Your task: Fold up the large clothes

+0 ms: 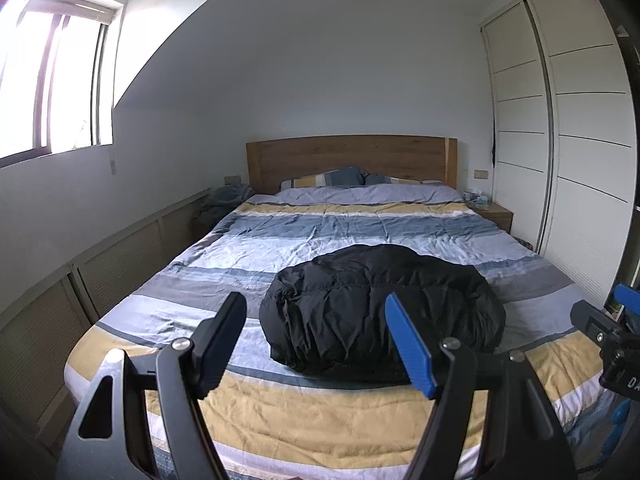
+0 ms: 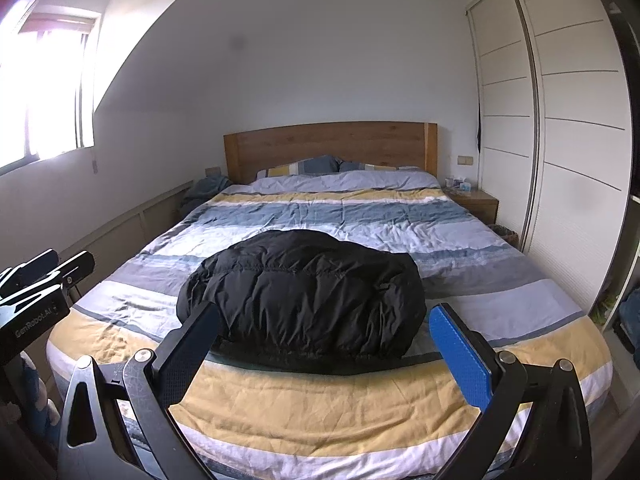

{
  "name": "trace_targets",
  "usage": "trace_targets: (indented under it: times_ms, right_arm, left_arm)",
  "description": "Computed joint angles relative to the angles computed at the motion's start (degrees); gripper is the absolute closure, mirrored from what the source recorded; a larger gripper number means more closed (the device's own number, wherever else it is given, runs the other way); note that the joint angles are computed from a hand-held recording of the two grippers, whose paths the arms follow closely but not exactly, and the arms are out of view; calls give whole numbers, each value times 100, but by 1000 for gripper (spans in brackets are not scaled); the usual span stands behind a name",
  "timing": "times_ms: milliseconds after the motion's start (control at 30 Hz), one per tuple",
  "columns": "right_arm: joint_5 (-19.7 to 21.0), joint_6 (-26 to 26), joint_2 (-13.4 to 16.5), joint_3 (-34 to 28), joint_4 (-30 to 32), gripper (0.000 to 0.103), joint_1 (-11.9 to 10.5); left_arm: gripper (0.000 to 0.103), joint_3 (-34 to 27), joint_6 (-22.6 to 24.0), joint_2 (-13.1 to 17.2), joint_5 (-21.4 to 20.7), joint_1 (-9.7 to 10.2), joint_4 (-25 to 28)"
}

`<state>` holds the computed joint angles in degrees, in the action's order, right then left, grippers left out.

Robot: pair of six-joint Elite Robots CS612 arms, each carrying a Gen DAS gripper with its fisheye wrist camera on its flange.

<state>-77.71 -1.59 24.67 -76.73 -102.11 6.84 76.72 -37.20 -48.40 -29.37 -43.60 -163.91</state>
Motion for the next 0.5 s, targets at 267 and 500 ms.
trace_targets:
  times_ms: [267,500]
  right_arm:
    - [-35,25,-13,65,29,0,-14]
    - [-102,28,-19,121,92,0,-3]
  left_arm:
    - [32,-91,41,62,-95,21,106]
    - [32,-75,21,73,-289,69,140]
